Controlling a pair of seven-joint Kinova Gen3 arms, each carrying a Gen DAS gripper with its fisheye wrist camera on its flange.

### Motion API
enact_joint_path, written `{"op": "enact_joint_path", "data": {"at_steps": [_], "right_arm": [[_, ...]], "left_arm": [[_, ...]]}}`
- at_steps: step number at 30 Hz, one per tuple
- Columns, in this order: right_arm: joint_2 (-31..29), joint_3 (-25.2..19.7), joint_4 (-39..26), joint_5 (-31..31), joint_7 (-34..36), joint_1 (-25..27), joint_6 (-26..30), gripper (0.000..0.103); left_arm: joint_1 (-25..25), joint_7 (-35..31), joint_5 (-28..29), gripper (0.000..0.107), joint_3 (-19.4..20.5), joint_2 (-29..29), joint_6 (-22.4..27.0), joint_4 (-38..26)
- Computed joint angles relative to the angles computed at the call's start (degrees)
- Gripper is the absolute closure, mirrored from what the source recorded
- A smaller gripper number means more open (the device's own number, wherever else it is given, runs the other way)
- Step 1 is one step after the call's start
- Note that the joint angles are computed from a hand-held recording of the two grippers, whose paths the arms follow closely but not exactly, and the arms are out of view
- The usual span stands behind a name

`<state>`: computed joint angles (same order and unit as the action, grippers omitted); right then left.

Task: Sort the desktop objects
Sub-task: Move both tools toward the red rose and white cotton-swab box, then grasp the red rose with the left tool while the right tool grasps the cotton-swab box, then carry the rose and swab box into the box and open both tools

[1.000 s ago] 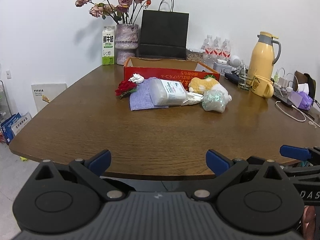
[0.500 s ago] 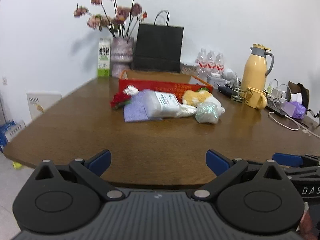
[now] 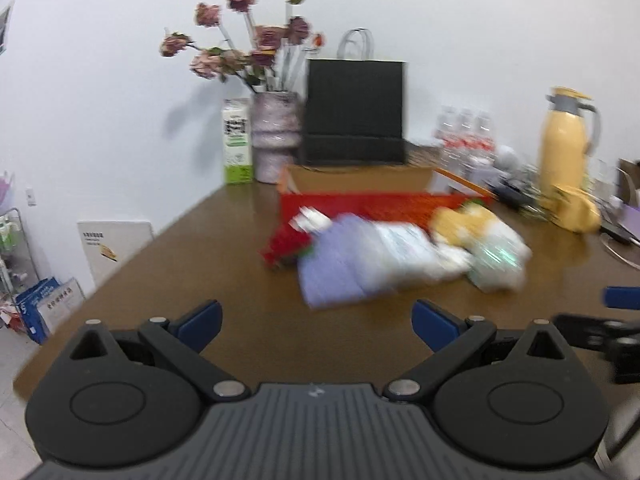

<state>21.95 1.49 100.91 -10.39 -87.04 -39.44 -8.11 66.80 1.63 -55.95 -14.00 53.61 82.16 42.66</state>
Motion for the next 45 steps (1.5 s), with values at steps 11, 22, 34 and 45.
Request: {"op": "enact_joint_path", "data": {"at_steps": [11,22,34,45], "right_arm": [[13.42,-17.60,-25.38,11.22,2.76,11.25,13.57,0.001],[27.26,-14.79,-51.23,5.52,2.93,6.88,34.44,0.020],[12.78,-13.02,-25.73,5.23,0.34,7.24,14.38,0.021],[2.64,-8.26,-6.63,5.29,-7.46,3.66,4.68,0.021]], "left_arm": [[-12.07,1.14,0.45,0.007,1.46,-7.86,-14.30,11.76],[-20.96,3.79,7.57,0.049,2.89,-11.99,-35.03,21.57],[-9.24,17.81,-5.12,0.070,0.31,-14.29,-25.65,24.70],[-0.35,14.86,-6.24,0.072,3.98,-8.39,-6.62,13.35]]}}
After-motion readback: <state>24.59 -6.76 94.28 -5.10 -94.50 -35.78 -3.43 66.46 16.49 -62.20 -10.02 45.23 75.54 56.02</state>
